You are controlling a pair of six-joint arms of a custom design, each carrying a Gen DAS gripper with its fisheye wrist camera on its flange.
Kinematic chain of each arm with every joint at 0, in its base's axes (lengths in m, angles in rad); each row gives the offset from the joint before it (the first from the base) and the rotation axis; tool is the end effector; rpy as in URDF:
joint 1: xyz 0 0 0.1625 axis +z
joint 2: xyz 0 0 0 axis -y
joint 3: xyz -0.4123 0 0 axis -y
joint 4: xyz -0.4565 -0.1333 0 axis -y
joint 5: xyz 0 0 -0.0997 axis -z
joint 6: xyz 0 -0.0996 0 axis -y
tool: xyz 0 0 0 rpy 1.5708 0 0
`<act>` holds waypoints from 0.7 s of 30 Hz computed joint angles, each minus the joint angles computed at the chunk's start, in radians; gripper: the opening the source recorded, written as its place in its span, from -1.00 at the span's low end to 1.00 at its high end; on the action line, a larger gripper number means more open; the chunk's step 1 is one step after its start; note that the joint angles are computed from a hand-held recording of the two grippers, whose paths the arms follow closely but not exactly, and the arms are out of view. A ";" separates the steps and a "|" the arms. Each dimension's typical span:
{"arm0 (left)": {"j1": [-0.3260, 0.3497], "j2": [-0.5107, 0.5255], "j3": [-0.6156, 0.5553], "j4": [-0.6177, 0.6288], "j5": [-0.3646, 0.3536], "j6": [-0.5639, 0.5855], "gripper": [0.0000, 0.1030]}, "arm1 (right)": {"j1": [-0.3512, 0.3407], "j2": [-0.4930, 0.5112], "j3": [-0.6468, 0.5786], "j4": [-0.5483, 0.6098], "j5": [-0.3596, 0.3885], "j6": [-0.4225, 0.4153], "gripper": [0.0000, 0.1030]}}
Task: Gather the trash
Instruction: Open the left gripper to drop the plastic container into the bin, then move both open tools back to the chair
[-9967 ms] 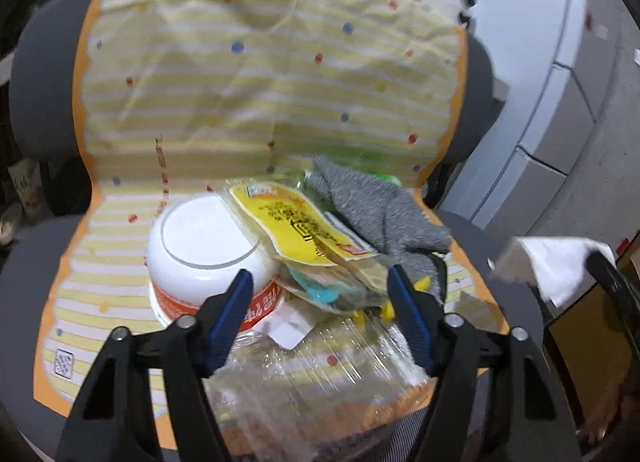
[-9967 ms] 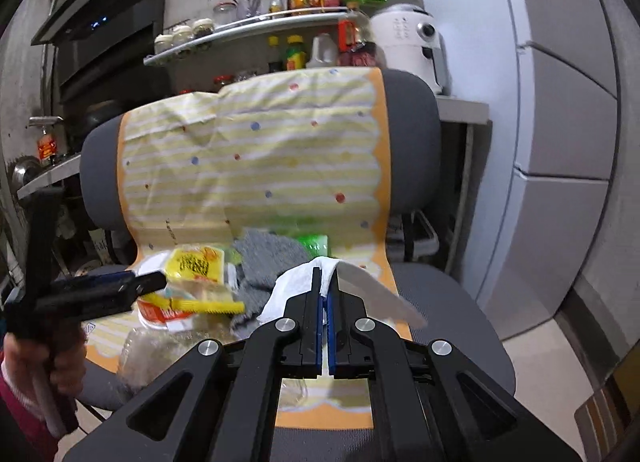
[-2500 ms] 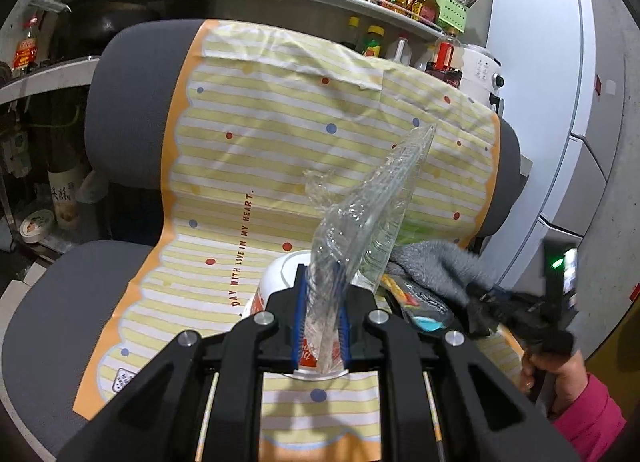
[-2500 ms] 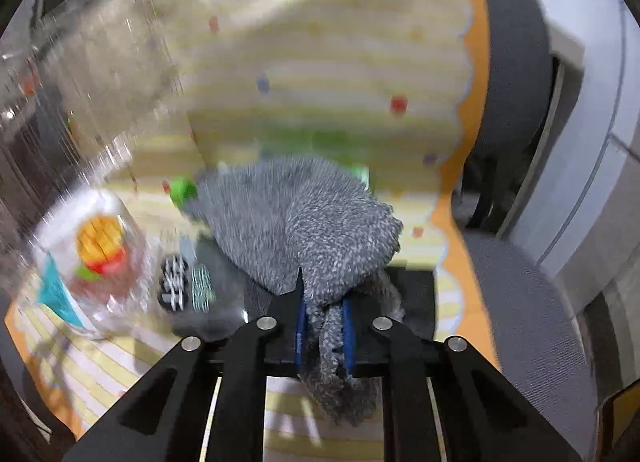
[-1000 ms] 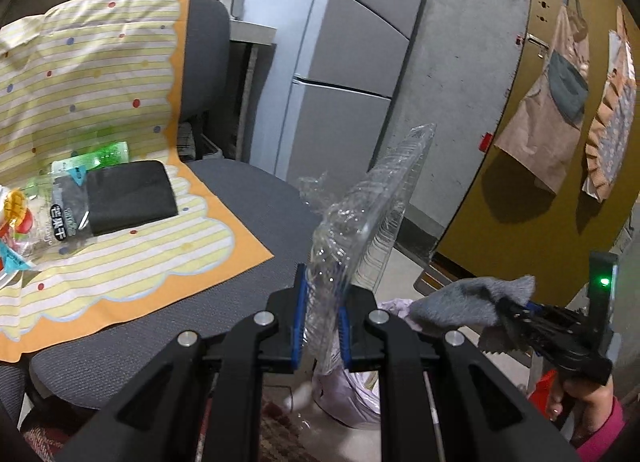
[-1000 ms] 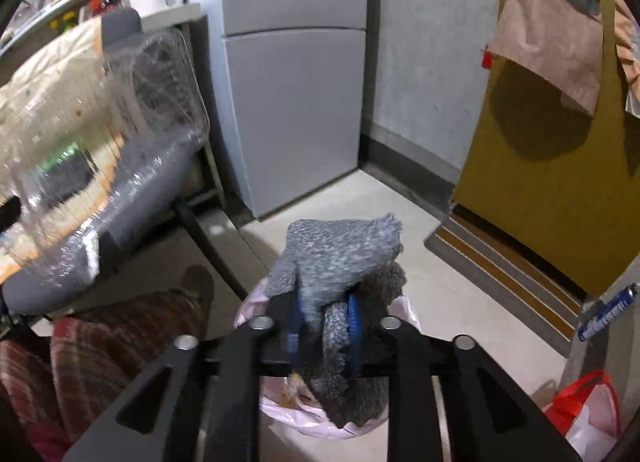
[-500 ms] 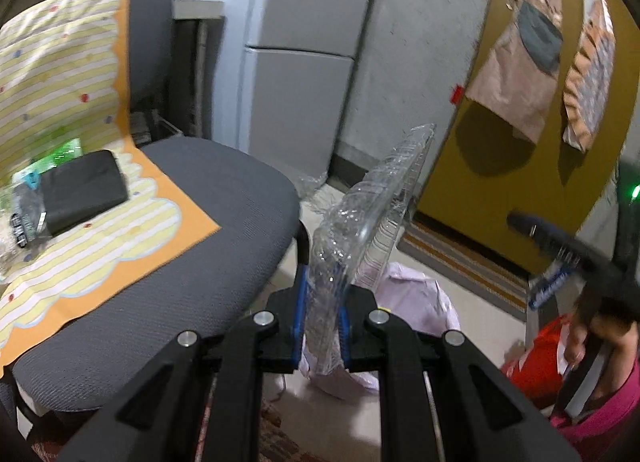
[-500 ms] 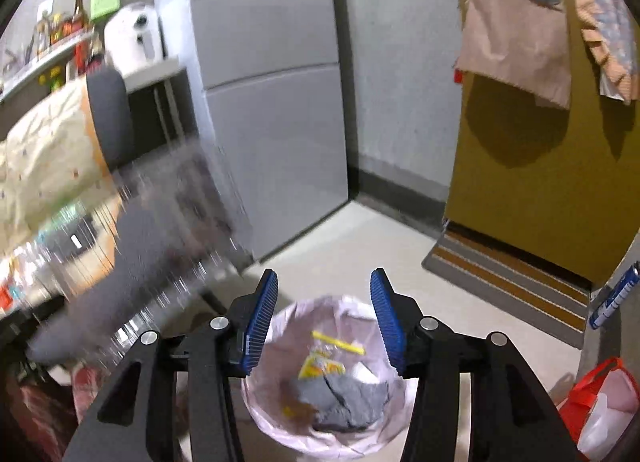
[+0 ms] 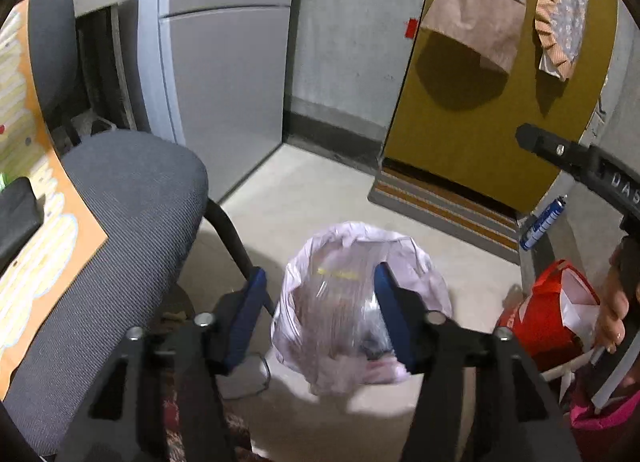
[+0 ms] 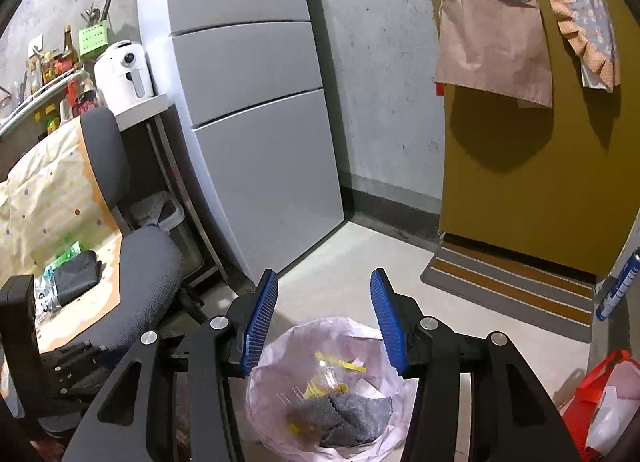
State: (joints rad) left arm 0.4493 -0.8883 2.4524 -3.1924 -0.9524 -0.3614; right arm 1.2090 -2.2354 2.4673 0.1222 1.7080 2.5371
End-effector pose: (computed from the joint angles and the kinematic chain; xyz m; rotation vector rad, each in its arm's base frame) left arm -0.2479 -0.3316 -0.0493 0.9617 2.4731 -0.6287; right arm 0.0242 -0.2743 0.2544 0.1587 -2.1540 1.2617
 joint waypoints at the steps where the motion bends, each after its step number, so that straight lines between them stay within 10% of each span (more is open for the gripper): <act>1: 0.000 -0.011 0.009 -0.007 0.004 -0.002 0.07 | 0.006 0.006 -0.001 -0.002 0.006 0.000 -0.03; 12: -0.064 -0.268 0.197 0.140 0.234 -0.256 0.07 | 0.148 0.134 -0.011 -0.049 0.087 0.000 -0.03; 21: -0.151 -0.731 0.344 0.703 0.374 -0.622 0.11 | 0.358 0.417 -0.088 -0.070 0.155 0.038 0.00</act>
